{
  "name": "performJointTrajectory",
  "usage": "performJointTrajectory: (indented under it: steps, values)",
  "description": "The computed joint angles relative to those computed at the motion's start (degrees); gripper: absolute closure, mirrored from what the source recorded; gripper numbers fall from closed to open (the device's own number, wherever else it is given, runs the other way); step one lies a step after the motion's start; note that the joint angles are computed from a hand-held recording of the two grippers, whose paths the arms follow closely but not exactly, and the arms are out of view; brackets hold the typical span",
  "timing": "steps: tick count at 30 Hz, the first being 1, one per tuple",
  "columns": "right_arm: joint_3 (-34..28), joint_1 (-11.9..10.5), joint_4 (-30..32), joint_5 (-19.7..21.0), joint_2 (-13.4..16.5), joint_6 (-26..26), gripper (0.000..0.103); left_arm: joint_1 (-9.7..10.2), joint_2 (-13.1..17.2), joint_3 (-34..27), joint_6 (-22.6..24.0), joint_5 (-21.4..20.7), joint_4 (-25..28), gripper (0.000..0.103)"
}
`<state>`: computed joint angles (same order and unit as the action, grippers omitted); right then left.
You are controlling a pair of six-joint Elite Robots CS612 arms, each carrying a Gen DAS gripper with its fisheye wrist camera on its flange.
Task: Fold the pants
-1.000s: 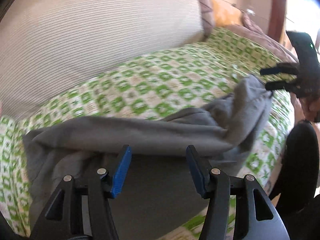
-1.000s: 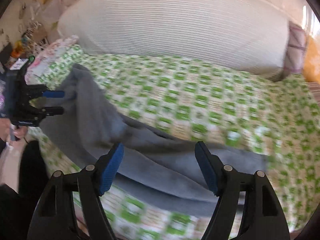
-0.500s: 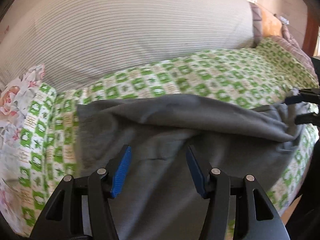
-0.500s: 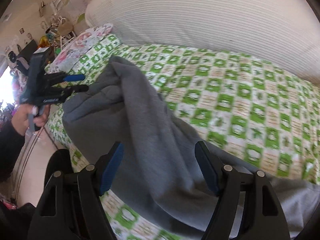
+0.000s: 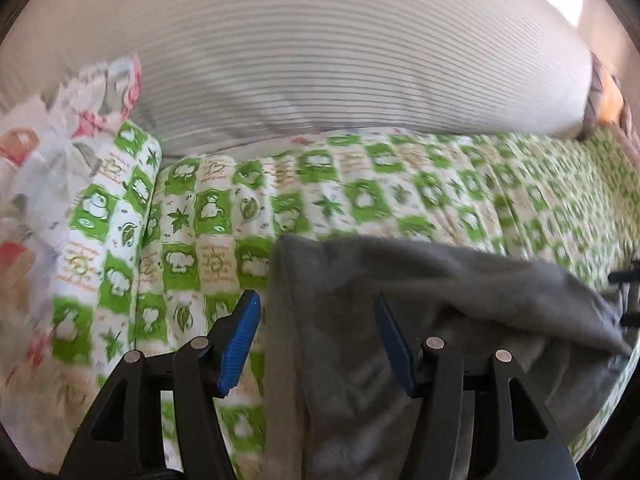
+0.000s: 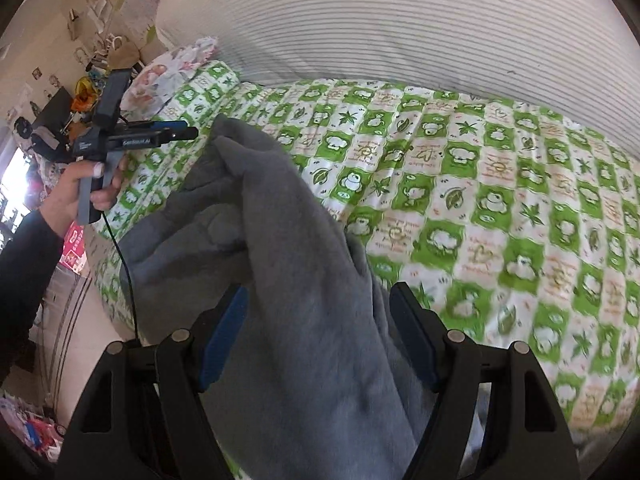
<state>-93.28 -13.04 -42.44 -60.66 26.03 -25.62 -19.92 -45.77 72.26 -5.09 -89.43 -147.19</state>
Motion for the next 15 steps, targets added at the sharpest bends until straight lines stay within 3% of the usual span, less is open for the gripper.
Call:
performJointTrajectory:
  steps: [3, 10, 11, 12, 13, 15]
  values:
    - [1.7, 0.1, -1.1, 1.4, -0.1, 1.7, 0.029, 1.32, 2.5, -3.5, -1.6, -4.3, 2.4, 0.043]
    - [4.8, 0.6, -1.2, 1.8, 0.0, 4.2, 0.029, 2.03, 6.9, -9.0, -2.8, -7.4, 7.3, 0.043]
    - [5.1, 0.7, -0.2, 1.8, -0.1, 3.8, 0.033, 1.88, 6.9, -8.7, -2.2, -7.1, 6.6, 0.044]
    - [5.3, 0.7, 0.5, 1.8, -0.1, 3.2, 0.046, 1.65, 6.7, -8.1, -1.3, -6.4, 5.4, 0.052]
    - [5.4, 0.8, 1.2, 1.6, -0.1, 2.5, 0.054, 1.55, 6.4, -7.4, -0.5, -6.4, 4.2, 0.074]
    - [4.7, 1.0, 0.9, 0.5, 0.0, 2.1, 0.079, 1.57, 5.4, -5.8, 0.2, -7.6, 2.1, 0.079]
